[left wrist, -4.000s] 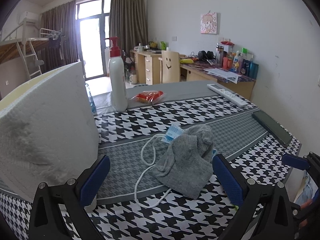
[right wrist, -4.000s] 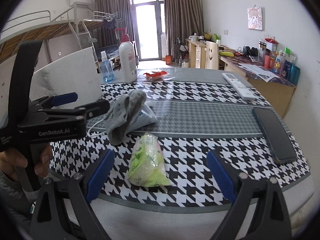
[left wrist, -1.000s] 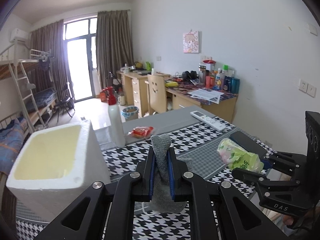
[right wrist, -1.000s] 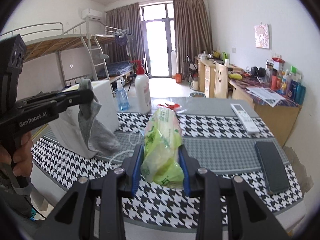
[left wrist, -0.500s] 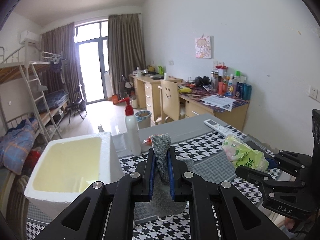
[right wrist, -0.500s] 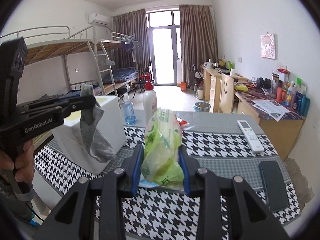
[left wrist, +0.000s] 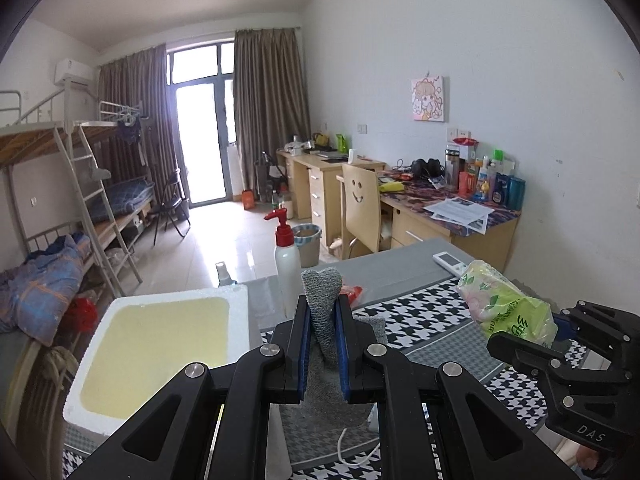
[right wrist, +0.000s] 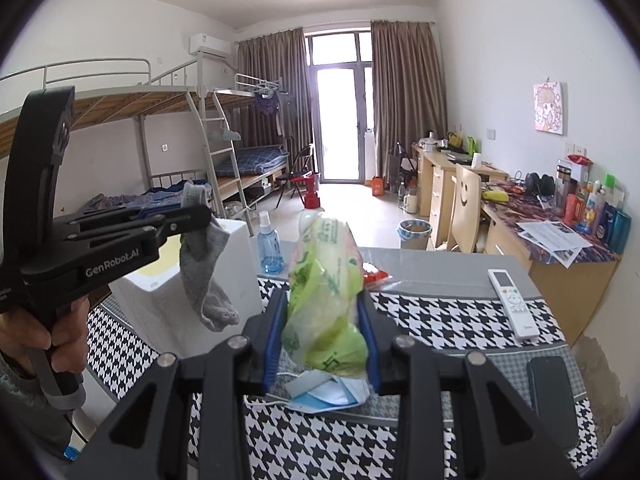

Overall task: Organize soft objects
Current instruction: 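Lift the grey sock and green packet and carry both over the white foam box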

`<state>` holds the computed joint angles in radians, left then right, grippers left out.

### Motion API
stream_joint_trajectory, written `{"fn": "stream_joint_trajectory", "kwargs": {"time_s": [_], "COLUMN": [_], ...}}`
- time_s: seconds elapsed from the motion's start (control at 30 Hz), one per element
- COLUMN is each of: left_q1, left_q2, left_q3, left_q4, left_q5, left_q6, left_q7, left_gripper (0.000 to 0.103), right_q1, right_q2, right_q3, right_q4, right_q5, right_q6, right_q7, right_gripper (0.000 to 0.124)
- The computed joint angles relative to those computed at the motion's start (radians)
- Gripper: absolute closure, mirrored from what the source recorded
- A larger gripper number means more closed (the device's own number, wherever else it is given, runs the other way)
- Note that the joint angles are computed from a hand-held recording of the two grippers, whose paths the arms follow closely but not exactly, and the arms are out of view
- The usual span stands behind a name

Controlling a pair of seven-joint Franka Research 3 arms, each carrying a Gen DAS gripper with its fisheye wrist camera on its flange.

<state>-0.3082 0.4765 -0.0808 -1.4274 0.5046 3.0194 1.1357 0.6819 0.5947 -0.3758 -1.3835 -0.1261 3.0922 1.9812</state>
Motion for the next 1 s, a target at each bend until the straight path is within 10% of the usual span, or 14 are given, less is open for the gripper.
{"fn": "stream_joint_trajectory", "kwargs": {"time_s": [0.5, 1.0], "left_q1": [-0.011, -0.065], "left_q2": [0.002, -0.004], "left_q3": [0.048, 0.182], "left_q4": [0.068, 0.130], "left_q5": [0.049, 0.222], "left_q6": [0.028, -0.003], "left_q7": [-0.045, -0.290], "left_gripper": [0.091, 0.091], "right_q1": [0.011, -0.137], "right_q2": [0.005, 0.100], "right_q3": [-0.035, 0.200], "right_q4": [0.039, 0.239], "right_q5": [-0.004, 0.101], "right_q6": [0.019, -0.003], "right_q7": [0.005, -0.212], "right_gripper": [0.085, 0.085]}}
